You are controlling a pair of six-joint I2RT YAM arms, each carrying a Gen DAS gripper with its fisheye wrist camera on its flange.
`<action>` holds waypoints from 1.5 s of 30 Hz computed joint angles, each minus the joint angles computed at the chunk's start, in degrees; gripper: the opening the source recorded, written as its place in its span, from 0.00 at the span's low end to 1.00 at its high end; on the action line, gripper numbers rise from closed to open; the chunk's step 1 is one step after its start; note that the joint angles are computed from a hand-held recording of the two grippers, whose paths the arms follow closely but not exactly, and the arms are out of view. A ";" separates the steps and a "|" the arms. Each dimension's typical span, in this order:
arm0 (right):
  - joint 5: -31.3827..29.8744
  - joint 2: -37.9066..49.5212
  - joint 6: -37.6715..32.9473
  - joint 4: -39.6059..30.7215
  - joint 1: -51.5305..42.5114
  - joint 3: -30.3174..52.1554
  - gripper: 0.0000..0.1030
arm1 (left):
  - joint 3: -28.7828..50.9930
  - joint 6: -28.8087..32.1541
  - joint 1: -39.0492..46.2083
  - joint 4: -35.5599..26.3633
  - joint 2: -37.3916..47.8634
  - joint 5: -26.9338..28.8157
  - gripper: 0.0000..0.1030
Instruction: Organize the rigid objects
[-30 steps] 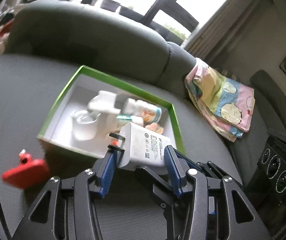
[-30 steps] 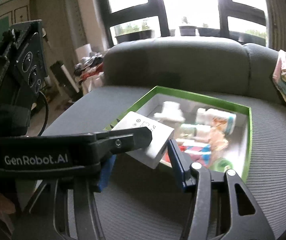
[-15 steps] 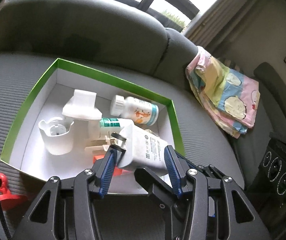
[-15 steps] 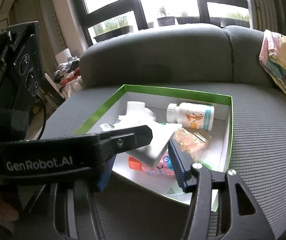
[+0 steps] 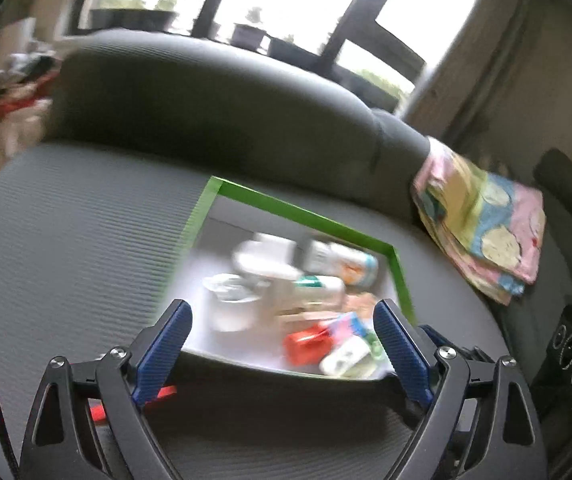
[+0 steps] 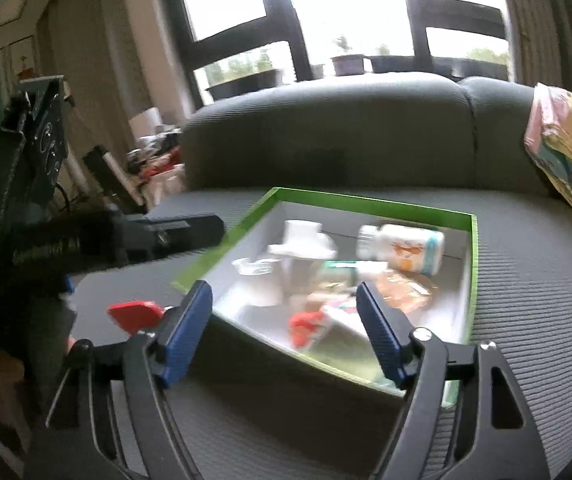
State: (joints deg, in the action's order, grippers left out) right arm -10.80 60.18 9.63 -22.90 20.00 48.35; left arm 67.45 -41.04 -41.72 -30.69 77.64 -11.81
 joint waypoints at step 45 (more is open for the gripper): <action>5.70 11.99 1.22 -0.03 18.21 8.82 0.39 | -10.06 7.99 1.04 0.98 -11.17 1.23 0.48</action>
State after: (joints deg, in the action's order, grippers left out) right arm -5.10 72.16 10.85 -22.92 38.21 57.17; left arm 57.39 -33.06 -40.68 -29.71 66.47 -10.58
